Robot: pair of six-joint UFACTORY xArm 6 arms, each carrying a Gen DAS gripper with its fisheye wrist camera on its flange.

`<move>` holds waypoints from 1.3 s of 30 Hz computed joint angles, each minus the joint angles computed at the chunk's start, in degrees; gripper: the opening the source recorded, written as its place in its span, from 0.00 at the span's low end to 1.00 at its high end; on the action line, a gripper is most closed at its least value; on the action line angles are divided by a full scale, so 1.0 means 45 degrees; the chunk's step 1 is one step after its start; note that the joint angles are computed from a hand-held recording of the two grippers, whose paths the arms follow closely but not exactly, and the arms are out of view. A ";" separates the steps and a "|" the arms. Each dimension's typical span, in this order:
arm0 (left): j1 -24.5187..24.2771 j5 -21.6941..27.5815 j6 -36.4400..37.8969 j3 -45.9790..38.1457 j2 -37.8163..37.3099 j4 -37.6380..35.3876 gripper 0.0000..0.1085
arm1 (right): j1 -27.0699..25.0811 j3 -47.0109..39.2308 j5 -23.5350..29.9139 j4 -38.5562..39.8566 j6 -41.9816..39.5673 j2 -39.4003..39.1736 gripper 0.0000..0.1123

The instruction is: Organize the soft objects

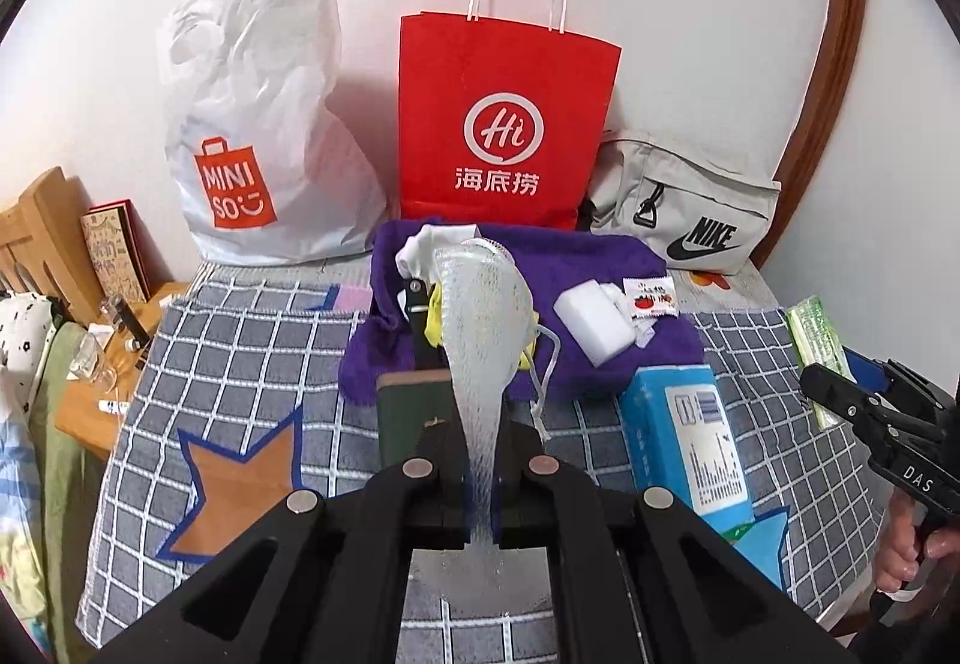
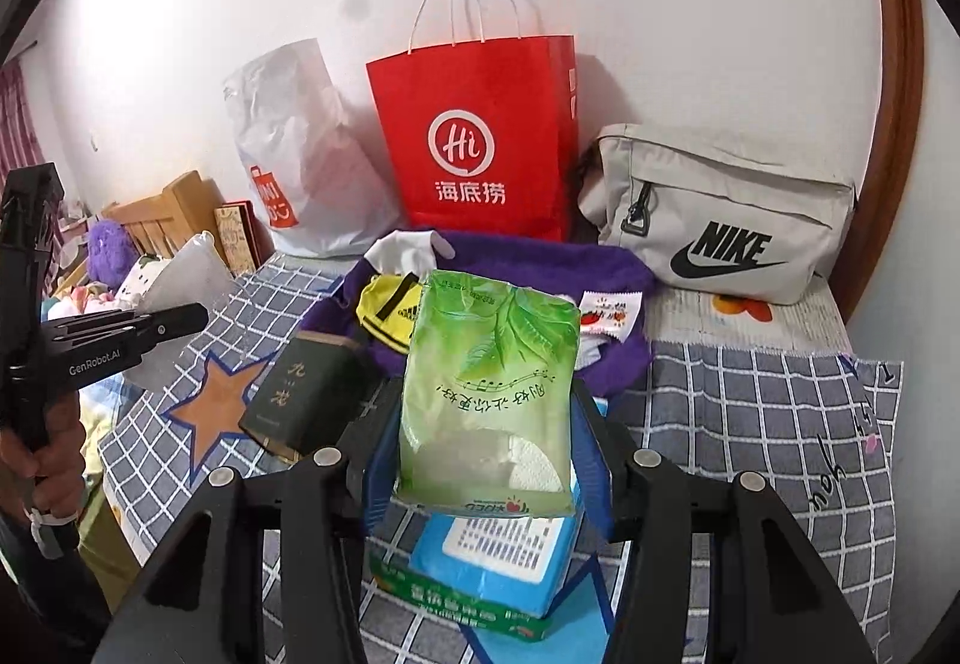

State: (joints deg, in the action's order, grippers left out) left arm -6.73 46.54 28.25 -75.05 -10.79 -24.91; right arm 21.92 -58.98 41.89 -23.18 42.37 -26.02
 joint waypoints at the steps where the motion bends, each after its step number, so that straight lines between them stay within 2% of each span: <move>1: -0.0025 0.0007 -0.0025 -0.0176 0.0138 0.0011 0.05 | -0.0056 -0.0083 -0.0040 0.0032 -0.0062 0.0104 0.45; 24: -0.0668 0.0622 -0.1053 -0.3629 0.3903 0.0693 0.05 | -0.2067 -0.1908 -0.1324 0.2088 -0.2399 0.3255 0.46; 39: -0.1214 0.2014 -0.1641 -0.7539 0.7462 0.1078 0.05 | -0.3201 -0.4505 -0.0872 0.4263 -0.4821 0.6527 0.46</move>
